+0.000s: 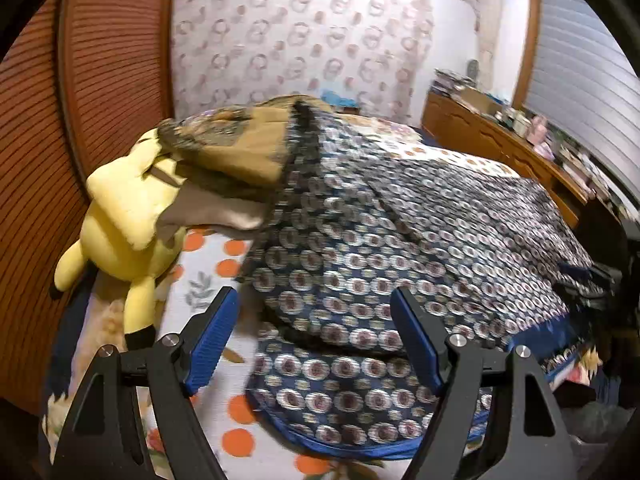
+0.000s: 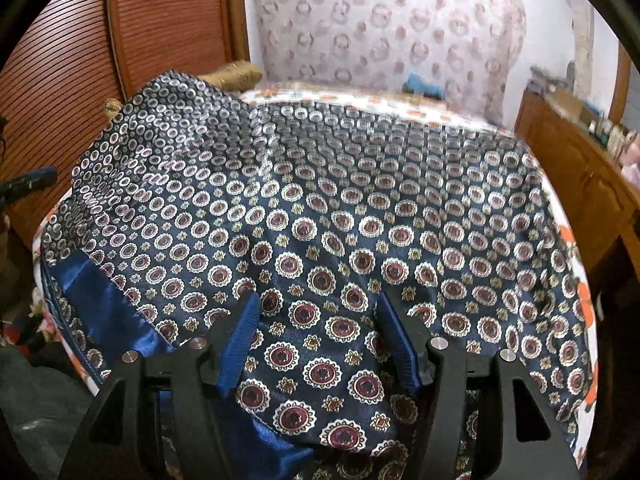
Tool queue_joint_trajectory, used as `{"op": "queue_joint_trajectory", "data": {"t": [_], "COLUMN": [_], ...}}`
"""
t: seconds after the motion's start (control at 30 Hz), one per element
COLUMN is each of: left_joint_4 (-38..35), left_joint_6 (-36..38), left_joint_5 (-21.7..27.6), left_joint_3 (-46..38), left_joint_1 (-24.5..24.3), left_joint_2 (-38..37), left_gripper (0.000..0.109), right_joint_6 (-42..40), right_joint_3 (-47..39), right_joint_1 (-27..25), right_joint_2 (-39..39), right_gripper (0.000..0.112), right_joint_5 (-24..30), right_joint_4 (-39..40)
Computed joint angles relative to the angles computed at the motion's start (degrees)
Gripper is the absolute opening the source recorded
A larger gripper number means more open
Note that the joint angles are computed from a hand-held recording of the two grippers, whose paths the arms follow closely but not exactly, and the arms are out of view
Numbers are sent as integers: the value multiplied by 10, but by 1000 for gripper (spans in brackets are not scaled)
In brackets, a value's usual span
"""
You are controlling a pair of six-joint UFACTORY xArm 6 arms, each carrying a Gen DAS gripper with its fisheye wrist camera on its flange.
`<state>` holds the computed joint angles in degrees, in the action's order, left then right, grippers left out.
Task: Fold small clothes
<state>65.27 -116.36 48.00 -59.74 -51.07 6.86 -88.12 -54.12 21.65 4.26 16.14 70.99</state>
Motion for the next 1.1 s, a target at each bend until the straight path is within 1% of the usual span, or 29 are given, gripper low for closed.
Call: {"op": "queue_joint_trajectory", "data": {"t": [0.07, 0.17, 0.27, 0.3, 0.43, 0.5, 0.53, 0.6, 0.67, 0.77, 1.1], "left_joint_4": [-1, -3, -1, 4, 21, 32, 30, 30, 35, 37, 46], "left_joint_6": [-9, -14, -22, -30, -54, -64, -63, -65, -67, -68, -77], "left_joint_5": [0, -3, -19, -27, -56, -71, -76, -88, -101, -112, -131], "left_joint_3": [10, 17, 26, 30, 41, 45, 45, 46, 47, 45, 45], "left_joint_1": [5, 12, 21, 25, 37, 44, 47, 52, 57, 61, 73], "left_joint_2": [-4, -4, -4, -3, -3, -3, -2, 2, 4, 10, 14], "left_gripper": [79, 79, 79, 79, 78, 67, 65, 53, 49, 46, 46], "right_joint_6": [-48, -94, -148, -155, -156, -162, -161, -163, -162, -162, -162], "right_joint_3": [1, -3, -4, -4, 3, 9, 12, 14, 14, 14, 16], "right_joint_1": [11, 17, 24, 25, 27, 22, 19, 17, 17, 17, 17], "right_joint_2": [5, 11, 14, 14, 6, -1, -4, -7, -7, -7, -9], "right_gripper": [65, 71, 74, 75, 75, 75, 75, 75, 75, 75, 75], "right_joint_5": [-19, -26, -34, -36, -36, -32, -30, -29, -29, -29, -29], "right_joint_4": [48, 104, 166, 173, 176, 178, 176, 177, 176, 176, 176]}}
